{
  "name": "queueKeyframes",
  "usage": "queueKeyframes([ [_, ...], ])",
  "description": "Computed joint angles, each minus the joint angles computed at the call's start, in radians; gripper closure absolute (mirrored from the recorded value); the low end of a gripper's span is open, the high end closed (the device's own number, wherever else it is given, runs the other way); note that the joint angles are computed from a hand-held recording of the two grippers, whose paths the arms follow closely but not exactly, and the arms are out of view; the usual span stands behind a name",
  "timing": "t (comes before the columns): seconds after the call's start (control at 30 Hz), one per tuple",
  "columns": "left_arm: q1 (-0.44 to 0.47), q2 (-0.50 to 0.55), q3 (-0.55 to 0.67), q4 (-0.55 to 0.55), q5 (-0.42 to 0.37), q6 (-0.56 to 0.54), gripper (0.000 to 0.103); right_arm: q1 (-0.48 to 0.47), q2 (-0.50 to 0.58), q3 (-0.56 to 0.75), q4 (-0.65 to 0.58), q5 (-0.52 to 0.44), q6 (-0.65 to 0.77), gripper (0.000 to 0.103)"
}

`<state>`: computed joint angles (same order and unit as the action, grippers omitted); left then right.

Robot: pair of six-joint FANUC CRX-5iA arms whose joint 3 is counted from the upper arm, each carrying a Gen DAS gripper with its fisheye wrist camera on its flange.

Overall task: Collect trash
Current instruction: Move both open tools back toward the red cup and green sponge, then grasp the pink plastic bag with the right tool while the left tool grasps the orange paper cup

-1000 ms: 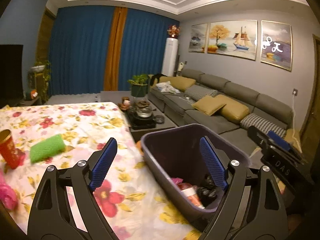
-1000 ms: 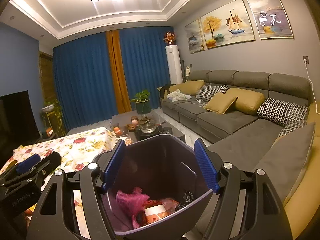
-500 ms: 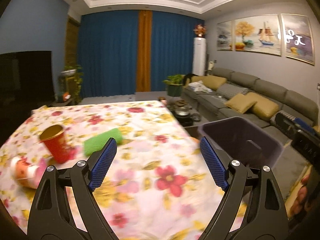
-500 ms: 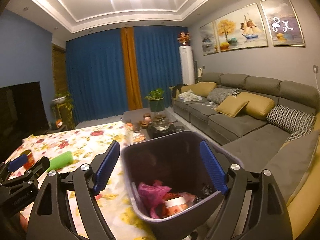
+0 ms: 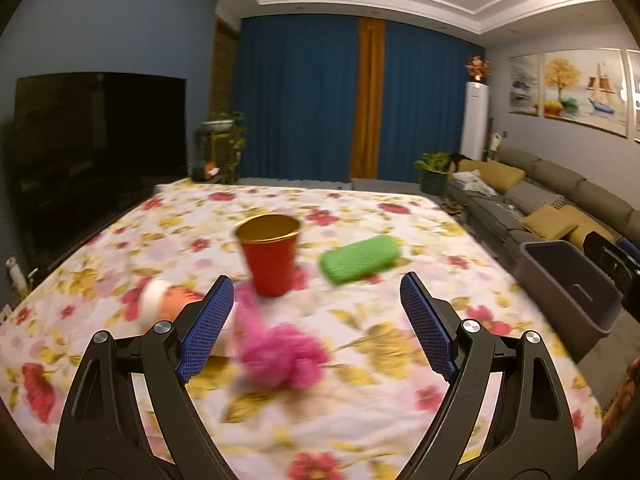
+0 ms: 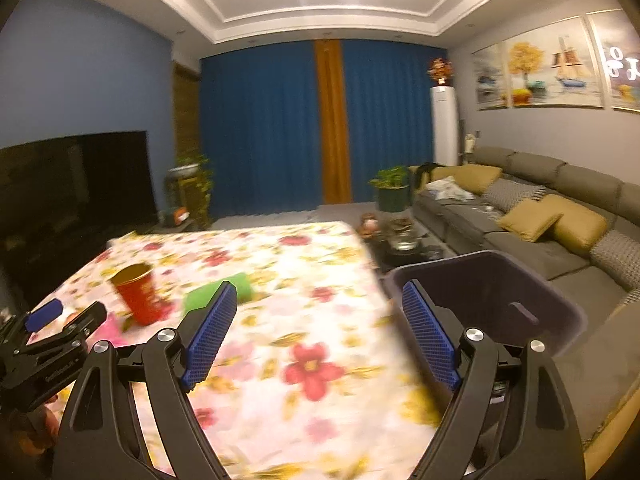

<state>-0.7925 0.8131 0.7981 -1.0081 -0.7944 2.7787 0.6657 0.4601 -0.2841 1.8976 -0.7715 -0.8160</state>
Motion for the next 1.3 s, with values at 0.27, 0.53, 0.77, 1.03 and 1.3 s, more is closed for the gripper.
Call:
queueKeyframes([
  [0.27, 0.026, -0.1, -0.164, -0.07, -0.041, 0.132, 0.019, 0.047, 0.118, 0.162, -0.027, 0.117, 0.123, 0.021],
  [0.53, 0.055, -0.151, -0.243, -0.101, -0.059, 0.195, 0.019, 0.076, 0.24, 0.347, -0.125, 0.242, 0.288, 0.021],
  [0.77, 0.087, -0.174, -0.284, -0.087, -0.033, 0.203, 0.019, 0.103, 0.336, 0.49, -0.294, 0.3, 0.471, 0.021],
  [1.03, 0.128, -0.18, -0.306, -0.033, 0.033, 0.166, 0.019, 0.139, 0.416, 0.62, -0.559, 0.297, 0.743, 0.021],
  [1.3, 0.16, -0.166, -0.296, 0.034, 0.079, 0.104, 0.019, 0.168, 0.467, 0.739, -0.811, 0.269, 1.011, 0.033],
])
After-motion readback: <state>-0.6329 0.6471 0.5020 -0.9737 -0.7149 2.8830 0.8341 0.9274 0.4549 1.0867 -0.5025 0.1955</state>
